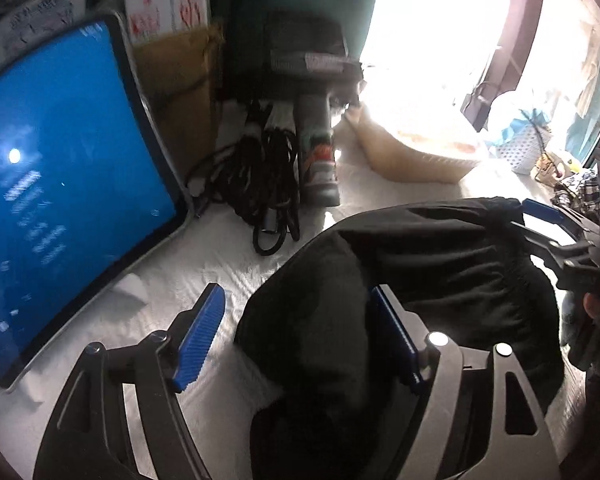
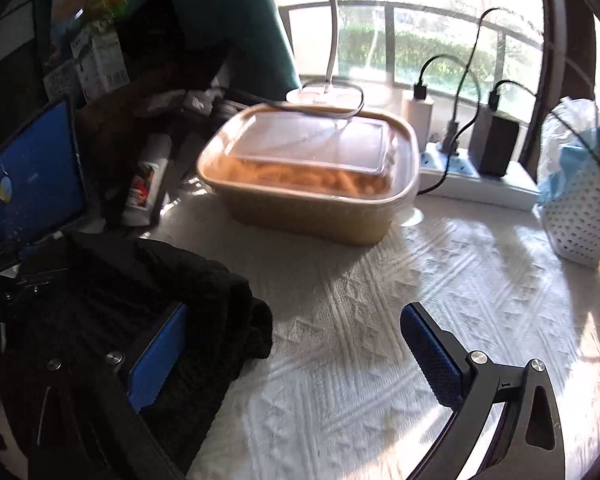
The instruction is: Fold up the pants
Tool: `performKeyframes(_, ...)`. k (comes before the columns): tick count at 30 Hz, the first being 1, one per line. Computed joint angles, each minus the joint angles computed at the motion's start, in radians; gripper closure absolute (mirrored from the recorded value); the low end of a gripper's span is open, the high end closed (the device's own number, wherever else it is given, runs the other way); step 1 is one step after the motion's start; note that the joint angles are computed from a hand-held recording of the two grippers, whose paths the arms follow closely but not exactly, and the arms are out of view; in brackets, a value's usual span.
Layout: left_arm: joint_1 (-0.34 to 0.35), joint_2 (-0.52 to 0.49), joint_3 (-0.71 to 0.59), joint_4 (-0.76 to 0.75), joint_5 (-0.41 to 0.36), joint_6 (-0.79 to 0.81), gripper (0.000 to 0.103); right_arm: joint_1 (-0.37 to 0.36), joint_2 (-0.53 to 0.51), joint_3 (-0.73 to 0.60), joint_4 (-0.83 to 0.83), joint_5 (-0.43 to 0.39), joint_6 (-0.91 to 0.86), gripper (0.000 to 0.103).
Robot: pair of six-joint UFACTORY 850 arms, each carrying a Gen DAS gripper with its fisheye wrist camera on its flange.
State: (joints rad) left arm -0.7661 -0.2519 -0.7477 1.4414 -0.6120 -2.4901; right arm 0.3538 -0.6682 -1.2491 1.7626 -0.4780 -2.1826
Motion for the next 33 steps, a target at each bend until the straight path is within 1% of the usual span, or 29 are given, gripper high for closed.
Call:
performKeyframes(2,-0.027,0.020,0.011,-0.003,-0.034,-0.024,0.027,-0.015,0.056,0.072,0.055,-0.027,-0.072,0.000)
performKeyframes(6,-0.095,0.049,0.037,-0.022,-0.087,-0.074,0.027,-0.048,0.134,0.176,0.044,-0.068,-0.120,0.000)
performKeyframes(8,-0.117,0.042,0.034,-0.007,-0.093,-0.106,0.027,-0.059,0.167,0.220,0.022,-0.082,-0.122,0.000)
performKeyframes(11,-0.148,0.025,0.038,0.004,-0.064,-0.163,0.027,-0.067,0.208,0.278,-0.016,-0.093,-0.128,0.000)
performKeyframes(13,-0.164,0.003,0.036,-0.011,-0.045,-0.194,0.027,-0.065,0.212,0.300,-0.035,-0.084,-0.136,0.000)
performKeyframes(16,-0.165,-0.036,0.044,-0.013,-0.003,-0.261,0.027,-0.062,0.199,0.326,-0.048,-0.042,-0.155,0.000)
performKeyframes(17,-0.179,-0.047,0.046,0.007,-0.031,-0.285,0.027,-0.061,0.187,0.327,-0.043,-0.025,-0.160,0.000)
performKeyframes(18,-0.186,-0.058,0.040,-0.005,-0.047,-0.278,0.027,-0.061,0.177,0.326,-0.035,-0.013,-0.167,0.000)
performKeyframes(20,-0.188,-0.066,0.031,-0.027,-0.058,-0.278,0.027,-0.070,0.172,0.328,-0.033,-0.027,-0.160,0.000)
performKeyframes(22,-0.196,-0.070,0.020,-0.053,-0.071,-0.277,0.027,-0.073,0.196,0.352,0.044,-0.031,-0.242,0.000)
performKeyframes(24,-0.219,-0.073,0.006,-0.072,-0.113,-0.270,0.027,-0.085,0.213,0.367,0.047,-0.046,-0.250,0.000)
performKeyframes(26,-0.249,-0.072,-0.001,-0.064,-0.163,-0.318,0.026,-0.106,0.238,0.390,0.072,-0.066,-0.276,0.000)
performKeyframes(27,-0.262,-0.070,-0.002,-0.065,-0.184,-0.335,0.021,-0.116,0.251,0.400,0.080,-0.073,-0.285,0.000)
performKeyframes(28,-0.277,-0.073,-0.007,-0.061,-0.207,-0.352,0.010,-0.124,0.262,0.408,0.088,-0.074,-0.291,0.000)
performKeyframes(30,-0.317,-0.086,-0.032,-0.060,-0.272,-0.365,0.000,-0.147,0.294,0.432,0.099,-0.077,-0.303,0.000)
performKeyframes(33,-0.361,-0.106,-0.068,-0.062,-0.340,-0.355,0.000,-0.181,0.339,0.466,0.104,-0.088,-0.322,0.000)
